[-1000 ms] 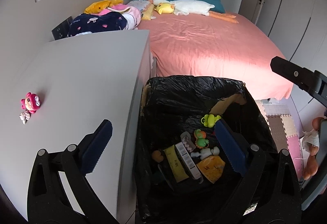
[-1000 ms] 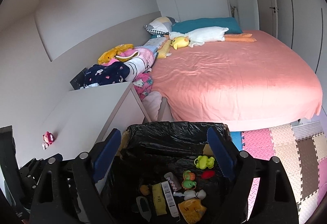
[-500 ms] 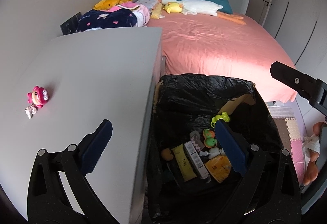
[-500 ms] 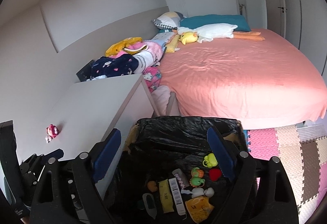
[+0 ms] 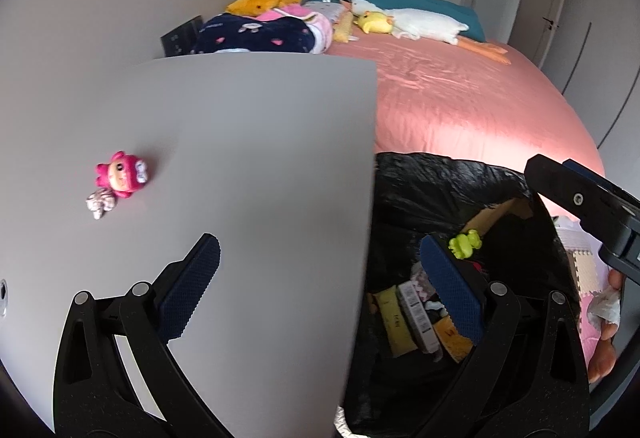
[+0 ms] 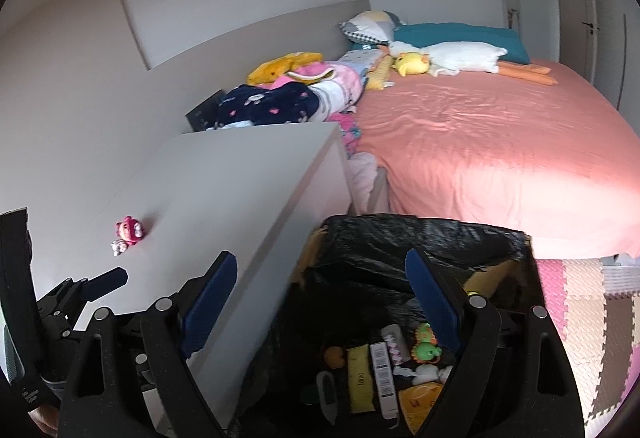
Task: Collect trash
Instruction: 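Move both open tools back over the table toward the pink doll and pouch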
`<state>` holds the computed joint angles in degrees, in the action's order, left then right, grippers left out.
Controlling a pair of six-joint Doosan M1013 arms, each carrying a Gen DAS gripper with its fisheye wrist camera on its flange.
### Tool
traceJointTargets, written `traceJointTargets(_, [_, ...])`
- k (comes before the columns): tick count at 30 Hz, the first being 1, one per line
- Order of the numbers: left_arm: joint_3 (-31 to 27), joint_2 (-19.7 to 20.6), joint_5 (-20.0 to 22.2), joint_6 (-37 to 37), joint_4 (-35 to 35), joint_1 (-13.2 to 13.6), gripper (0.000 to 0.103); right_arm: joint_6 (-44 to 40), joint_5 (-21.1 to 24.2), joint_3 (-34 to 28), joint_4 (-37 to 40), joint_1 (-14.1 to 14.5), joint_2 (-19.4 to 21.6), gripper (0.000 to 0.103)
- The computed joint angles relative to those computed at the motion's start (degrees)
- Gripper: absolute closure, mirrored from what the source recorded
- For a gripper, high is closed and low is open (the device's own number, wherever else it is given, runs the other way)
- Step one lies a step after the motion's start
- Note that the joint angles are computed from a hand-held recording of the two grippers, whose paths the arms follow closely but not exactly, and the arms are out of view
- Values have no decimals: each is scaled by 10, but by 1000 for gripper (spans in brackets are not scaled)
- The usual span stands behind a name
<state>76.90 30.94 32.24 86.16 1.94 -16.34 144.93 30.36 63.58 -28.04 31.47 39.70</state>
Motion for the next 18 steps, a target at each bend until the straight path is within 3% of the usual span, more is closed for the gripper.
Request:
traceJointTargets(8, [6,-3,-5,-27,18,20,6,-47,-4,-38,41,8,23,17])
traceJointTargets(18, [13,-3,-9,-80,52,48,6,-155,37,-127,127,20,75,17])
